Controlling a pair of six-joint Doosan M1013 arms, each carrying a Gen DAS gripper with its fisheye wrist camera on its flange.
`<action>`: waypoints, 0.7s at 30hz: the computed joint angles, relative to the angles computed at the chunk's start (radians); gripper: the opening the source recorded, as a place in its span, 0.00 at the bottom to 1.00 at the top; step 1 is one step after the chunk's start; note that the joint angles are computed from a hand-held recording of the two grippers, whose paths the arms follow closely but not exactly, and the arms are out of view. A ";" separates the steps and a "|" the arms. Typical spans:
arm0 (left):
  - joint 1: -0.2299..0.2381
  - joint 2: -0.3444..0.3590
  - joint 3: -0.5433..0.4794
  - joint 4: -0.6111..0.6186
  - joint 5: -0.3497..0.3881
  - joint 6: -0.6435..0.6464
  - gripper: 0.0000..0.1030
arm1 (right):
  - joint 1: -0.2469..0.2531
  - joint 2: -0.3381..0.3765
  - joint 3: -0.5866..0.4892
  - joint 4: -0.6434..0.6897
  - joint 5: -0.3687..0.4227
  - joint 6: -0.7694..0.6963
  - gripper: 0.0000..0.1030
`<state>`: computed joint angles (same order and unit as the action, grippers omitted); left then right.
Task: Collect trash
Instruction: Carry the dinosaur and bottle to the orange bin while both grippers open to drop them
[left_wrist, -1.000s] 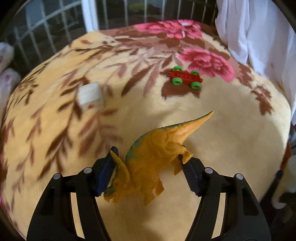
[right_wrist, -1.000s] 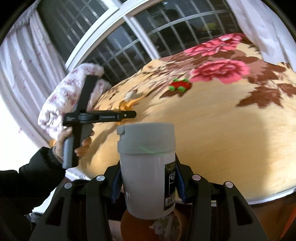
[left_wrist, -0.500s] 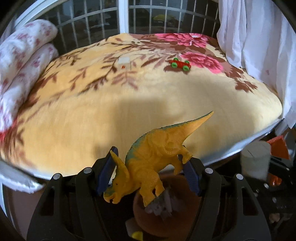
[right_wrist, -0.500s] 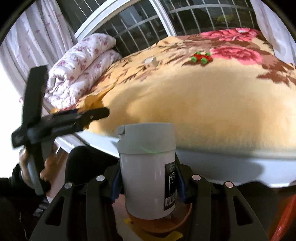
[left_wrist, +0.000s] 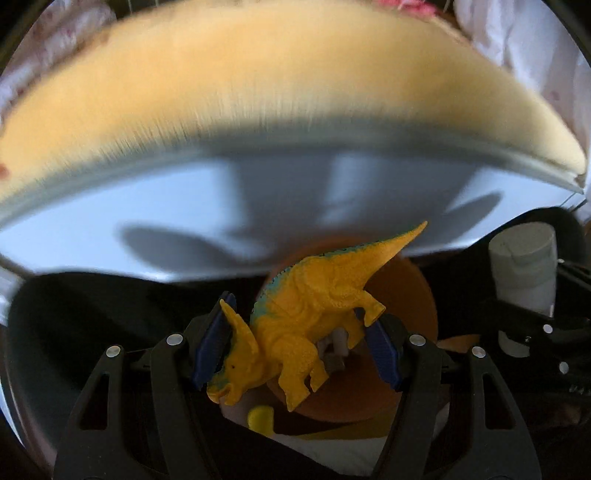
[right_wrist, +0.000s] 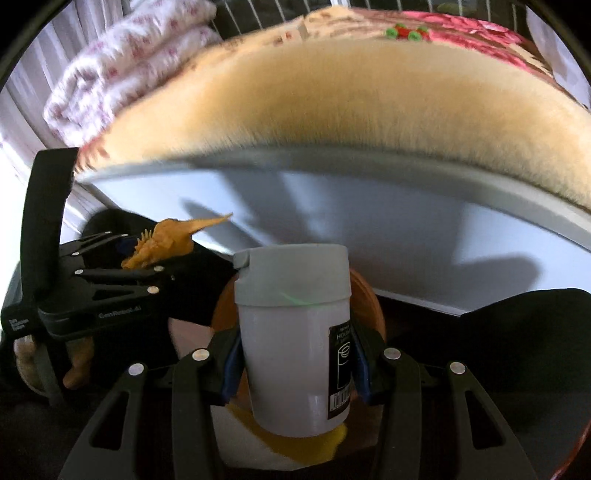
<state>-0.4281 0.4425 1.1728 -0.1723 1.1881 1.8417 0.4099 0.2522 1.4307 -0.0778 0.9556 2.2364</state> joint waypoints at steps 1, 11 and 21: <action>-0.002 0.010 -0.001 0.000 0.019 0.001 0.64 | -0.002 0.013 -0.005 0.010 0.017 -0.013 0.46; -0.020 0.060 -0.019 0.043 0.110 0.017 0.64 | -0.034 0.067 -0.004 0.136 0.087 -0.060 0.46; -0.023 0.058 -0.010 0.055 0.114 0.029 0.77 | -0.030 0.086 -0.032 0.116 0.117 -0.031 0.67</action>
